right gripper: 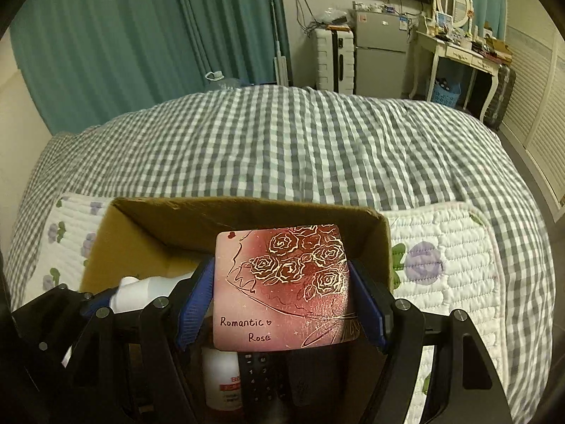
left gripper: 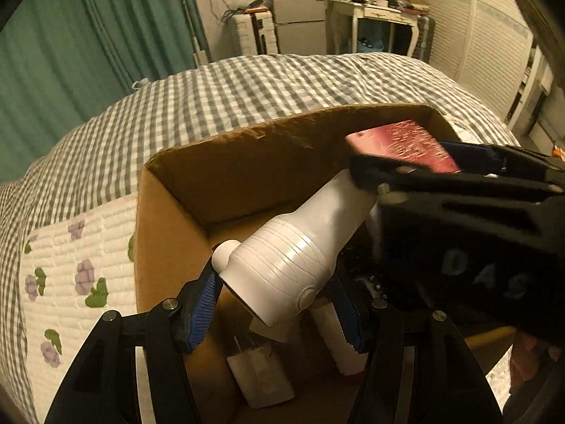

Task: Organize rigid objects
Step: 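Lower the bottle and pink case into the box and open both tools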

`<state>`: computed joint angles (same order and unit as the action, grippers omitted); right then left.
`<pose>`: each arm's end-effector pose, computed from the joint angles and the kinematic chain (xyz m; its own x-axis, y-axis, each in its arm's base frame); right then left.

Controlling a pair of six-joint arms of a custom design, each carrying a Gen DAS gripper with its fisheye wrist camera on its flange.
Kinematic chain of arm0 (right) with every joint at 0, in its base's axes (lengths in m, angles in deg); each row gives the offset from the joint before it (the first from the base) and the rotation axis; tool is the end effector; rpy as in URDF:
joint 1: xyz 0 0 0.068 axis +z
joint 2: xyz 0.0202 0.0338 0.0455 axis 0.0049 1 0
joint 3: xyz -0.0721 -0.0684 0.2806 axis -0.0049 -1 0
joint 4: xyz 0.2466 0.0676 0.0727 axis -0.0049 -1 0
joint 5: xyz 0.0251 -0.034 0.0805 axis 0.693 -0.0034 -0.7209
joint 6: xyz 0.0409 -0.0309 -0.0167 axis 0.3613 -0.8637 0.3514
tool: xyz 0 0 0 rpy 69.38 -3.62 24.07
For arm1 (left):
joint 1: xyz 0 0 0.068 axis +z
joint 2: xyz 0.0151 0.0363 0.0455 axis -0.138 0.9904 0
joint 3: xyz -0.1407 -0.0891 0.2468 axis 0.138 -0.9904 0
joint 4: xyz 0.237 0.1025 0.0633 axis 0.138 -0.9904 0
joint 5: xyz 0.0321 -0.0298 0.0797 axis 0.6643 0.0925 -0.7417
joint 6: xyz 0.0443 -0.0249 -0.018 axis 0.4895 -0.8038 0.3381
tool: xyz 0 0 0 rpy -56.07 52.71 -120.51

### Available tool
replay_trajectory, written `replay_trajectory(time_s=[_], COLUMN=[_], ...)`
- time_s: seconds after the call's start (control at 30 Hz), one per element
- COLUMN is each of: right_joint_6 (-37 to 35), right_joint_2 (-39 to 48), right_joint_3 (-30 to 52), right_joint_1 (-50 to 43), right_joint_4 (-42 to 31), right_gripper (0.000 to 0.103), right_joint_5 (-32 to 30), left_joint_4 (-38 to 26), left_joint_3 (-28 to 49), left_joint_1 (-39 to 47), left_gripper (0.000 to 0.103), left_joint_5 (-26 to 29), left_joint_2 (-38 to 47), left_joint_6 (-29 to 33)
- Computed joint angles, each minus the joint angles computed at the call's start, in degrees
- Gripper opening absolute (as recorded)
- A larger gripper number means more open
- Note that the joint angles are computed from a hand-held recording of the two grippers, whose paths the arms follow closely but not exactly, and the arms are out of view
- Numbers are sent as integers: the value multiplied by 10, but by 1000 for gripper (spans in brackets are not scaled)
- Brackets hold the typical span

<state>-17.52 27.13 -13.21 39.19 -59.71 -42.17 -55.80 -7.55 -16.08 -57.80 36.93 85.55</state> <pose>0.3016 0.2298 0.2023 -0.7994 0.0879 -0.5943 0.0094 0.9909 0.1340 0.3233 -0.0476 0.1796 -0.7693 0.3760 -0.5165 0.3752 0.9203 0.1112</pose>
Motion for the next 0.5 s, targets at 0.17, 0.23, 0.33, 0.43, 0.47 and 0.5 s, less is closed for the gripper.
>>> replay_trajectory(time_s=[0.17, 0.23, 0.33, 0.43, 0.47, 0.5], right_joint_6=[-1, -2, 4, 14, 20, 22], right_joint_2=[6, -3, -13, -35, -45, -50], right_joint_3=[1, -9, -8, -10, -8, -1], right_joint_1=[-3, -6, -5, 2, 4, 6], right_joint_4=[7, 20, 13, 1, -12, -24], right_gripper=[74, 76, 88, 95, 95, 95], right_joint_5=[-2, -13, -19, -1, 2, 8], left_joint_4=[-5, -6, -28, -65, -75, -83], left_joint_3=[9, 9, 16, 31, 35, 38], left_joint_1=[0, -4, 3, 13, 14, 15], left_gripper=[63, 63, 65, 65, 65, 65], left_joint_5=[-1, -11, 0, 11, 8, 9], left_joint_2=[8, 7, 1, -12, -19, -27], left_joint_6=[0, -1, -12, -21, -22, -23])
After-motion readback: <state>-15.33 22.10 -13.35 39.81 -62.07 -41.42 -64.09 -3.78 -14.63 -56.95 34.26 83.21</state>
